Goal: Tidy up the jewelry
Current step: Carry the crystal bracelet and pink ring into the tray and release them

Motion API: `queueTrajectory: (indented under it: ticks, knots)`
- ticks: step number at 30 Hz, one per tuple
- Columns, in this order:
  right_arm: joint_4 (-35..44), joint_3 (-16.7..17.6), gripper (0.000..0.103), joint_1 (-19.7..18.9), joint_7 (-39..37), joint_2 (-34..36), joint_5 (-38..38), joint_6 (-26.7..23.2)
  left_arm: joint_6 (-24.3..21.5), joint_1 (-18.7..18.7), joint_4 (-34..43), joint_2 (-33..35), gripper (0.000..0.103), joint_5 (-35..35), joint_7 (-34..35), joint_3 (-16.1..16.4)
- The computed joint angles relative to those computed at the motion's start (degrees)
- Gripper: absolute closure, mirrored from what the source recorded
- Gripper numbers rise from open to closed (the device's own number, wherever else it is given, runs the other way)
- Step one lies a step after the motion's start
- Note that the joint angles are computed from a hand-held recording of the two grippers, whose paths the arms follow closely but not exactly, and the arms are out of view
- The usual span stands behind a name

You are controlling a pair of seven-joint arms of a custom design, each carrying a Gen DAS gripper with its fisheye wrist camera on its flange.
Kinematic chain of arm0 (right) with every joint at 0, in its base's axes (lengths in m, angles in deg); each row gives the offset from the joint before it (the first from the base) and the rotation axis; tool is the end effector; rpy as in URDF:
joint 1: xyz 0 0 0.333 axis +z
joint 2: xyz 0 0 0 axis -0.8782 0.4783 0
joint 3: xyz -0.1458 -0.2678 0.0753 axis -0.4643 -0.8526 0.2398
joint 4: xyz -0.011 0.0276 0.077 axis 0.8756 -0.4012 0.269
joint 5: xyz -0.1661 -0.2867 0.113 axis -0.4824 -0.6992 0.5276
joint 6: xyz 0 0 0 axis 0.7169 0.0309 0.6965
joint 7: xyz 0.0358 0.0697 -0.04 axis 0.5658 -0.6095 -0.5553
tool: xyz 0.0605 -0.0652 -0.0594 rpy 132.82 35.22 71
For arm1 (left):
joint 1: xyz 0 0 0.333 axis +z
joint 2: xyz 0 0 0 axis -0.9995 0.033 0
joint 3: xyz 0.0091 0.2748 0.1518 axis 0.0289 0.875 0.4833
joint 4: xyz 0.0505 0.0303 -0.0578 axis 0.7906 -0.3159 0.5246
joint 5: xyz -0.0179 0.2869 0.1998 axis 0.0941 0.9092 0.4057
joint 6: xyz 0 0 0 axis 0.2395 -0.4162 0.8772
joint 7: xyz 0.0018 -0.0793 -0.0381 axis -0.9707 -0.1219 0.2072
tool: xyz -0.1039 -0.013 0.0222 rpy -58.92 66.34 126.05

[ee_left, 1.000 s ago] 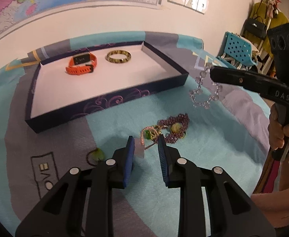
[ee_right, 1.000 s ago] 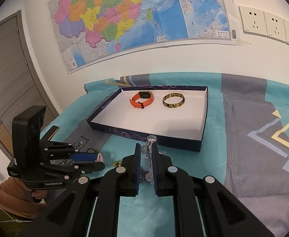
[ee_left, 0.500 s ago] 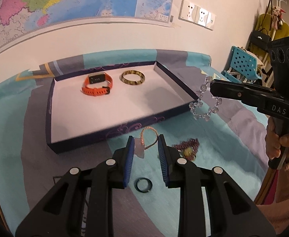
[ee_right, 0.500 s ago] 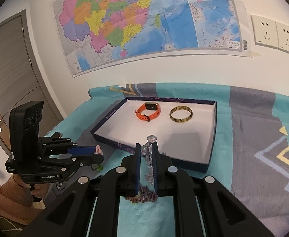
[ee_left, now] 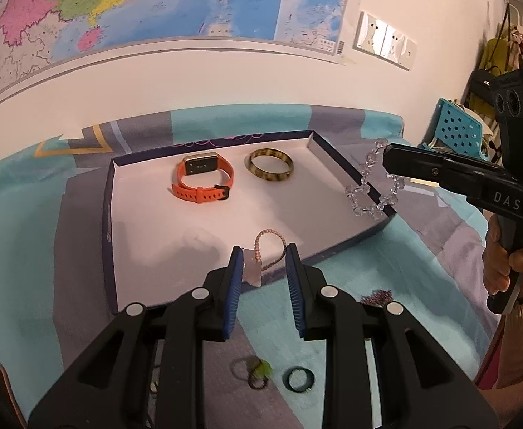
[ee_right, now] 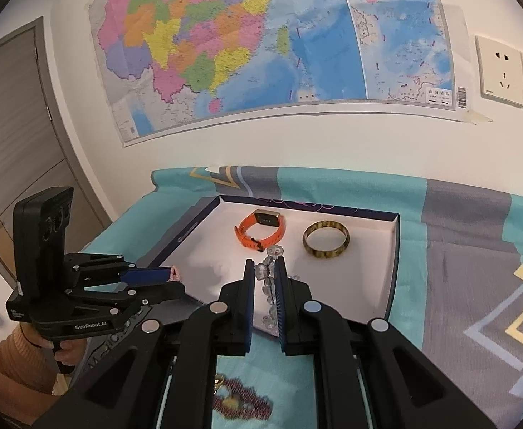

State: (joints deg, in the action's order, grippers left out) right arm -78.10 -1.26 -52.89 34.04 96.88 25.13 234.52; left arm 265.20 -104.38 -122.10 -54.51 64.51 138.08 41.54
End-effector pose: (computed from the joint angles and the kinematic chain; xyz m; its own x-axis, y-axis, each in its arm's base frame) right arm 0.6179 0.2145 0.4663 0.7033 -0.6693 -0.2397 -0.5385 -0.2814 -0.7942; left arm 0.5299 -0.1505 0.4394 -0.0881 -0.9873 0.1324 -0.6940 -0.0345 -0.7192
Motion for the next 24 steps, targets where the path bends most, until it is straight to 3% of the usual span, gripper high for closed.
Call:
queueTrajectory:
  ticks: [4,24]
  knots:
    - [4.07,-0.29,0.094,0.78,3.94,3.27,-3.87,-0.51,-1.19,1.54,2.03,1.66,0.078,-2.9,2.72,-1.4]
    - [19.9,4.24,0.094,0.39,20.97,16.58,-23.12,-2.49,-7.61,0.66,11.57,9.22,0.078,-10.57,8.37,0.86]
